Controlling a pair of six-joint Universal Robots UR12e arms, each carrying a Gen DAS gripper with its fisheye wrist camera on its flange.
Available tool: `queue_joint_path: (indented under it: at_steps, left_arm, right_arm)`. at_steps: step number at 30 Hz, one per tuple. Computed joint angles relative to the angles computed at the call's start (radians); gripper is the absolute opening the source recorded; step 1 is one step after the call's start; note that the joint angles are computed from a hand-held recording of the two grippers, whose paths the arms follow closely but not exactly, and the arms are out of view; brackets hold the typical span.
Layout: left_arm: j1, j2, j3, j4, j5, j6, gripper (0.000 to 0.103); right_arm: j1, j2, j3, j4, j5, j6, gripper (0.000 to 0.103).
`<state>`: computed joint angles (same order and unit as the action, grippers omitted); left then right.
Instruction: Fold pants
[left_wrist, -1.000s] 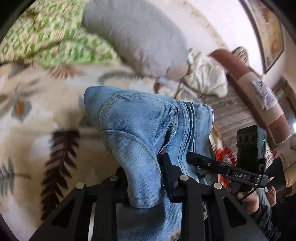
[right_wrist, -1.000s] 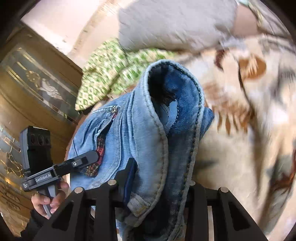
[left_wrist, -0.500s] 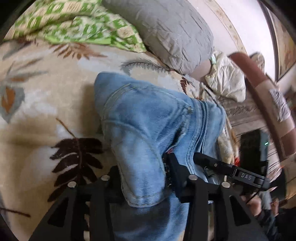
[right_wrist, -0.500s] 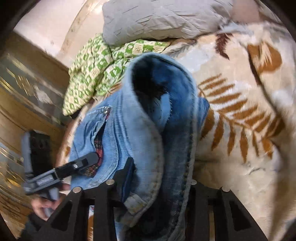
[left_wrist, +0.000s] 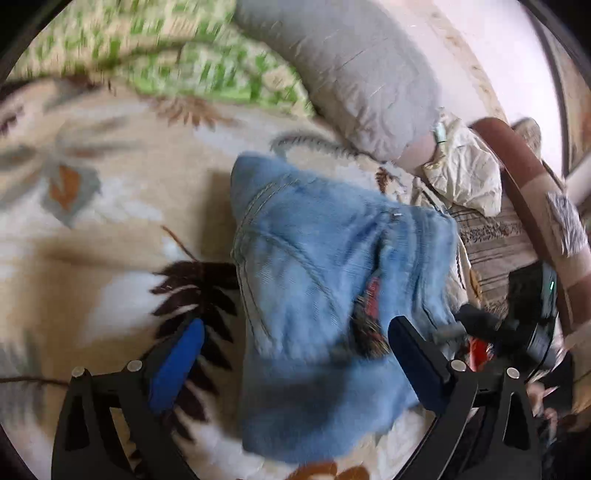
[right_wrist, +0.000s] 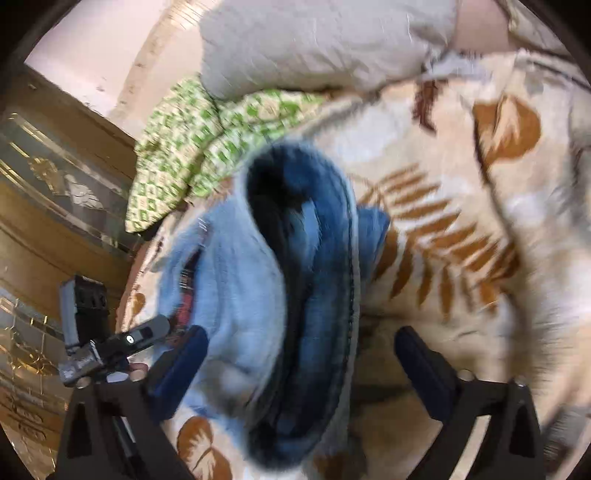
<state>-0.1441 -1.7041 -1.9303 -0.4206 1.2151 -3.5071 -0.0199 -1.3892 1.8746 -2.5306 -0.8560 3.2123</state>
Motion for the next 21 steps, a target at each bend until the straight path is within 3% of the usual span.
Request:
queue_joint_path:
  at_steps: [4, 9, 15, 21]
  left_arm:
    - [-0.037, 0.050, -0.021, 0.012, 0.117, 0.080, 0.103]
    - [-0.148, 0.055, -0.001, -0.007, 0.468, 0.226, 0.103]
    - [-0.208, 0.056, 0.004, -0.025, 0.578, 0.337, 0.103]
    - [-0.235, 0.039, 0.004, 0.004, 0.644, 0.412, 0.103]
  right_arm:
    - [-0.039, -0.032, 0.007, -0.011, 0.045, 0.048, 0.103]
    - [-0.019, -0.036, -0.046, 0.061, -0.033, 0.004, 0.103]
    - [0.032, 0.003, -0.143, 0.180, -0.142, -0.072, 0.103]
    - [0.077, 0.052, -0.225, 0.256, -0.221, -0.077, 0.103]
